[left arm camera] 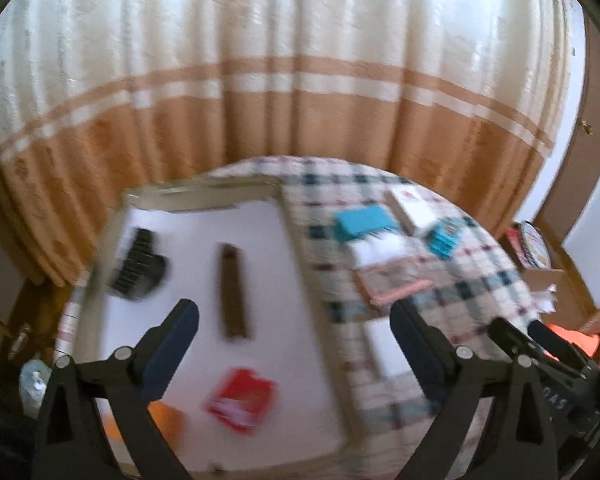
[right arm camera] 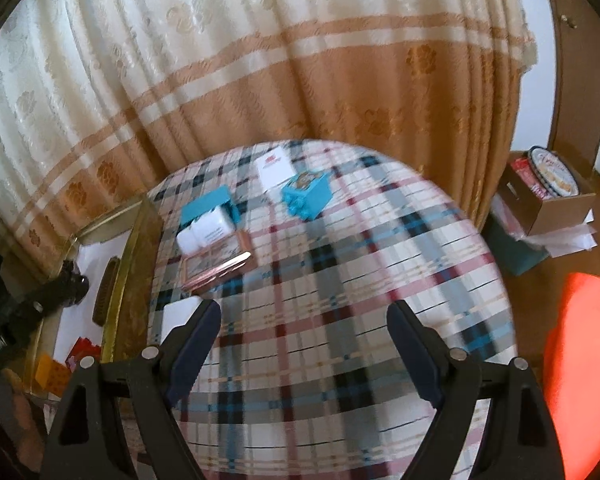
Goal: Organize rigid objects
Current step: 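Move the open left gripper over the white square box, then close the left gripper on the white square box and lift it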
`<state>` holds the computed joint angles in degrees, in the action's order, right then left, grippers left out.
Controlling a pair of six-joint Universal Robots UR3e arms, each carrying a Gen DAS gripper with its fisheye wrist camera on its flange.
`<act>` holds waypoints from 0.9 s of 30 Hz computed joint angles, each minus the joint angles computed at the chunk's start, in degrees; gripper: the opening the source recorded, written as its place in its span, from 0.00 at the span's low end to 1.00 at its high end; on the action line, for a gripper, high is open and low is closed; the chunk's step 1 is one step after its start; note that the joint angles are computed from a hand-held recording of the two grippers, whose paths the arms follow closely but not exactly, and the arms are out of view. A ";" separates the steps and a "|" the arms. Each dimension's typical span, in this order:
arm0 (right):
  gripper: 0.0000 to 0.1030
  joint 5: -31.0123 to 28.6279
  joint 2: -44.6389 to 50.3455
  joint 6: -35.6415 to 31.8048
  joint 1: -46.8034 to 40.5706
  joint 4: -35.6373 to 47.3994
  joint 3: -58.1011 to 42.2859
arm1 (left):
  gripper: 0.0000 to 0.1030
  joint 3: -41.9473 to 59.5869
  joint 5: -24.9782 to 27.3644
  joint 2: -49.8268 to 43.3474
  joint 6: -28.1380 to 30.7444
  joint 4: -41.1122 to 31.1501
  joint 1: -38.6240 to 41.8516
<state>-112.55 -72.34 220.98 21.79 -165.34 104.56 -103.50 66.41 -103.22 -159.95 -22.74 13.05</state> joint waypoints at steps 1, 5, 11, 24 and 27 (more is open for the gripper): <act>0.84 -0.77 -0.65 0.02 -0.03 -0.18 0.66 | 0.95 -0.01 0.57 -0.03 -0.17 0.04 -1.39; 0.84 -2.15 -4.28 -0.11 -1.27 -1.98 5.00 | 0.95 1.59 7.67 -2.56 -2.44 1.03 -8.99; 0.84 -2.29 -9.36 0.47 -3.61 -4.12 11.77 | 0.94 8.39 14.76 -9.35 -7.27 -3.12 -16.96; 0.84 -2.21 -12.57 -0.23 -5.34 -7.47 16.62 | 0.83 15.57 26.69 -18.40 -12.36 -4.29 -24.87; 0.84 -2.59 -12.78 -0.61 -5.23 -7.45 16.79 | 0.84 15.64 28.37 -19.49 -13.18 -2.51 -25.65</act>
<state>-115.14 -85.13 220.36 16.55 -172.79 121.34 -87.86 94.78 -122.71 -173.13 -25.25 -12.60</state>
